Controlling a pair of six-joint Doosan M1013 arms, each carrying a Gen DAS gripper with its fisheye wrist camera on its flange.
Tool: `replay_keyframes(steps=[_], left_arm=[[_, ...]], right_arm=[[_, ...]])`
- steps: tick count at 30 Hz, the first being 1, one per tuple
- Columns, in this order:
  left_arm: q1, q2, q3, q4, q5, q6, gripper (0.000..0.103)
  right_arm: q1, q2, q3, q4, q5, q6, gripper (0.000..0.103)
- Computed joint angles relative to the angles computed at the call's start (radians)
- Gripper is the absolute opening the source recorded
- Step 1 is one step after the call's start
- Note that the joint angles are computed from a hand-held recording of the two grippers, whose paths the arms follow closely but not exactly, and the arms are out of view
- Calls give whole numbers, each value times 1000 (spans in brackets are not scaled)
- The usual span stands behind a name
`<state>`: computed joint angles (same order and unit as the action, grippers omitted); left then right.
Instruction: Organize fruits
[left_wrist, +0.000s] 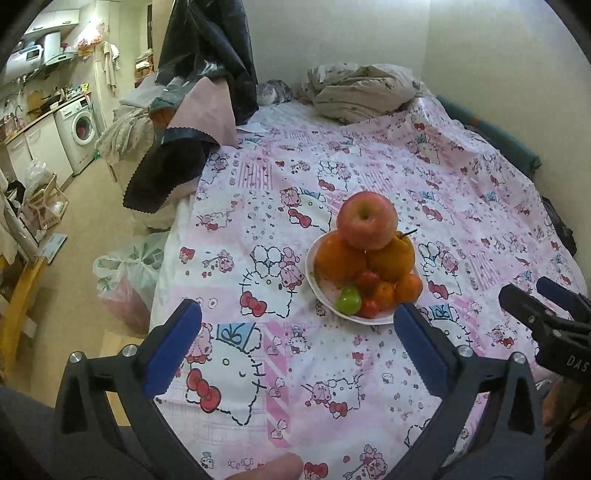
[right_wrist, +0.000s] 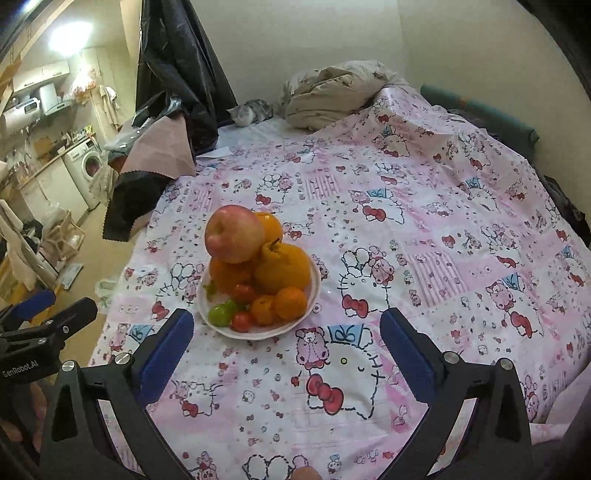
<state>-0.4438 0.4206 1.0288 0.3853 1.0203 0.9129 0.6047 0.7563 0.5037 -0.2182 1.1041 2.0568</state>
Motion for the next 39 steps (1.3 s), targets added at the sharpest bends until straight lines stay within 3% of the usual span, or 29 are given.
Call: replay_keyframes(steps=[39], left_arm=[[-6, 1, -4, -7, -20, 35, 103]], right_arm=[[6, -1, -4, -45, 2, 15, 103]])
